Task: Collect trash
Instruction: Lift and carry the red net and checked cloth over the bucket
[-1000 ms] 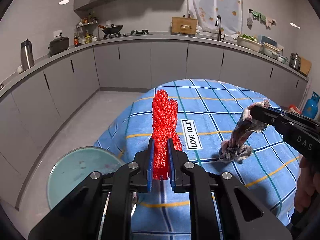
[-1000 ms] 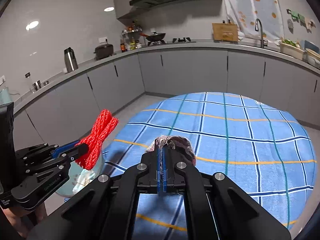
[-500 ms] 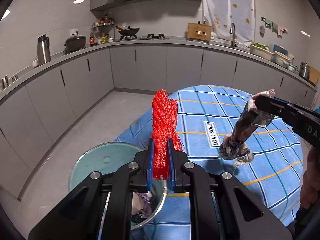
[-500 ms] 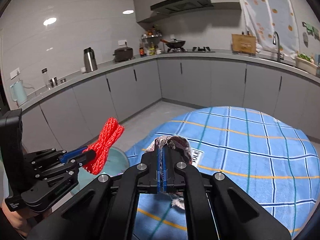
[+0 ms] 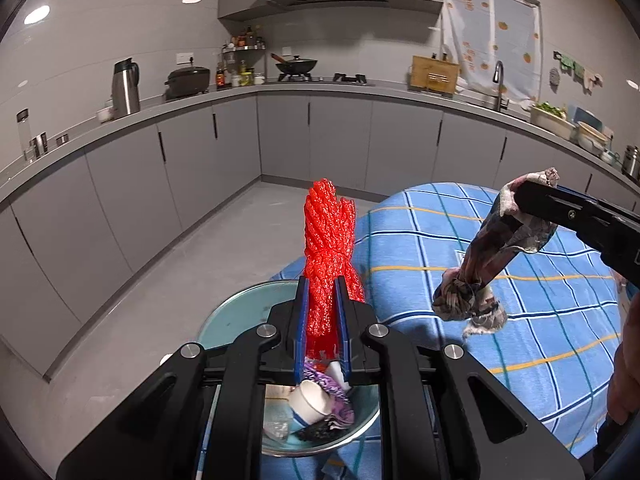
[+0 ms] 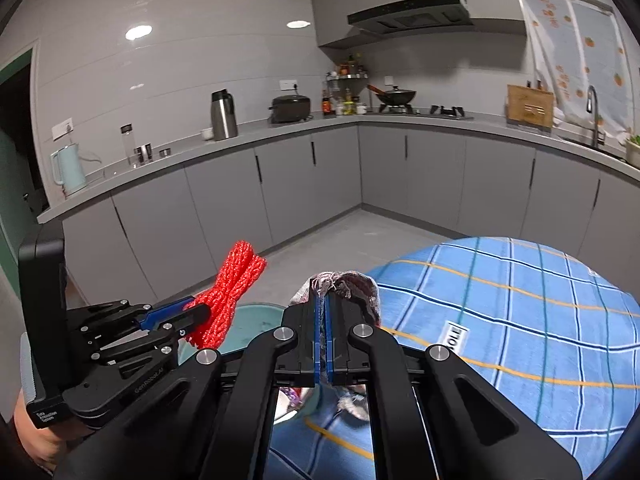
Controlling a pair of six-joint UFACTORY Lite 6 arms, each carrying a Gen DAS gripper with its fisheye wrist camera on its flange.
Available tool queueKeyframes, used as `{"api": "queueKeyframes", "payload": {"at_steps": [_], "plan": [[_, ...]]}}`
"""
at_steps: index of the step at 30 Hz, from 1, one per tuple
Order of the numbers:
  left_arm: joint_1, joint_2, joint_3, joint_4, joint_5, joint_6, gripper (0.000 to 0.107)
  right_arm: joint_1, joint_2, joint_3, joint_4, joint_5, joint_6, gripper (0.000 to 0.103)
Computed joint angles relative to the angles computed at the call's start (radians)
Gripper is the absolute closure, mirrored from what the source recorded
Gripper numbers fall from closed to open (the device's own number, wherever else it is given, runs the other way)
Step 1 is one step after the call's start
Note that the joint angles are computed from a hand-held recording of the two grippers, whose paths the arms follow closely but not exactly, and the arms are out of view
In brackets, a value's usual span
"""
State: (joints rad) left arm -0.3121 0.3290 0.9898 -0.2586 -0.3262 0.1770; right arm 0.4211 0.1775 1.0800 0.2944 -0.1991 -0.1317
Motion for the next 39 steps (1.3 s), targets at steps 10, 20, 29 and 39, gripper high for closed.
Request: {"api": "queueKeyframes", "payload": {"at_steps": [10,20,29,39], "plan": [[0.057,-0.039,-0.047,0.042,-0.008,-0.050,0.094,0.065,0.068,0.109,0.120,0.029,-0.139,0.100],[0.081,-0.068,-0.073,-0.004,-0.008,-0.021,0.094,0.094,0.133,0.199,0.082,0.052,-0.108,0.100],[0.108,-0.060,-0.080,-0.012,-0.009,-0.025,0.094,0.114,0.186,0.257,0.026,0.069,-0.054,0.100],[0.116,-0.014,-0.049,0.014,-0.002,-0.056,0.094,0.114,0.257,0.325,-0.150,0.094,0.121,0.100]]}}
